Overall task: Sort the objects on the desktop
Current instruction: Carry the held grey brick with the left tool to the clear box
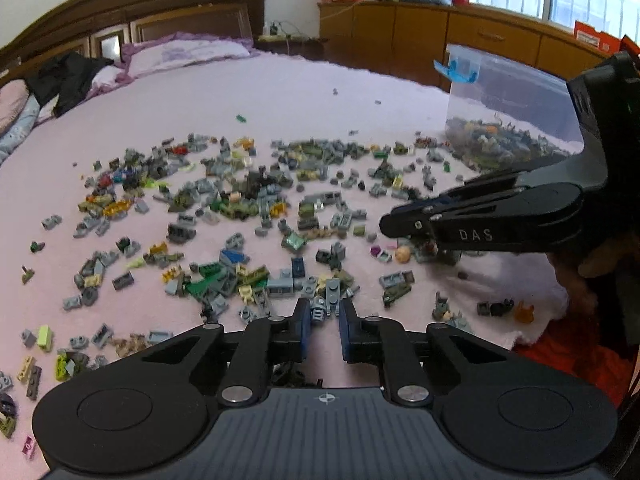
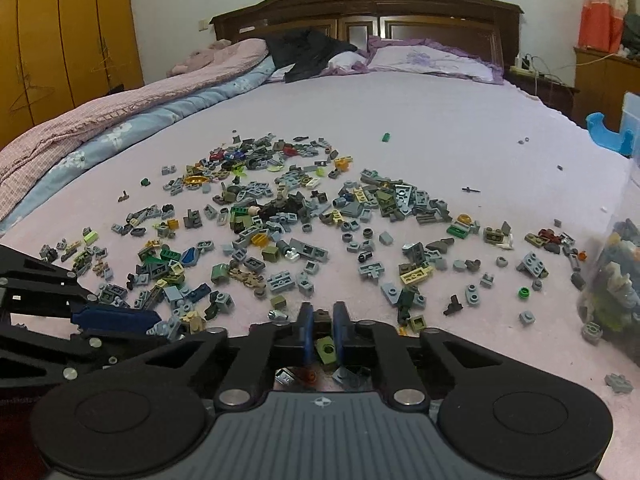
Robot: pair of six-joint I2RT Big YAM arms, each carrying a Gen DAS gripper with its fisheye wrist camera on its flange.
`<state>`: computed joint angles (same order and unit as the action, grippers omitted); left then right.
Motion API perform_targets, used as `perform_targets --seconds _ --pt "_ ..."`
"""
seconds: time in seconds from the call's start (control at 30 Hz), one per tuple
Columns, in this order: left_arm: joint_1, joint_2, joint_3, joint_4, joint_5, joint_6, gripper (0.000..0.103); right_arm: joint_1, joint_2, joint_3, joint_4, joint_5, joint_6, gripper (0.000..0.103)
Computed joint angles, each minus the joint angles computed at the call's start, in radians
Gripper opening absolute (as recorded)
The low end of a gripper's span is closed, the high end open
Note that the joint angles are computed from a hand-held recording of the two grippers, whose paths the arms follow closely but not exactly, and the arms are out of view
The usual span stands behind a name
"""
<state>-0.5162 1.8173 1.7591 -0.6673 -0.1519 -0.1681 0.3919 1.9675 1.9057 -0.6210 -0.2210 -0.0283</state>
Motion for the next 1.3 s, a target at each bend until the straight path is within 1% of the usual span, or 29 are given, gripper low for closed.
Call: perform_targets --seconds 0.13,0.37,0.53,0.8,1.03,1.3 --pt "-0.001 -0.020 -0.004 0.033 -0.008 -0.007 0.016 -0.002 -0.041 -0.051 0.051 -0.011 0.019 0.010" --pt "-0.012 -0.015 0.032 0.072 -0.018 0.022 0.016 -0.009 -0.099 -0.104 0.129 -0.027 0.054 0.010" --pt "-0.012 0.009 0.075 0.081 0.001 0.012 0.016 -0.017 -0.135 -0.130 0.166 -0.023 0.065 0.010" --pt "-0.013 0.038 0.138 0.130 0.032 0.042 0.016 -0.033 -0.197 -0.175 0.230 0.012 0.071 0.010" --pt "-0.017 0.089 0.232 0.152 0.069 0.059 0.016 -0.052 -0.228 -0.195 0.266 0.042 0.065 0.010" --pt "-0.033 0.168 0.360 0.149 0.103 0.094 0.016 -0.081 -0.258 -0.229 0.306 0.074 0.082 0.010"
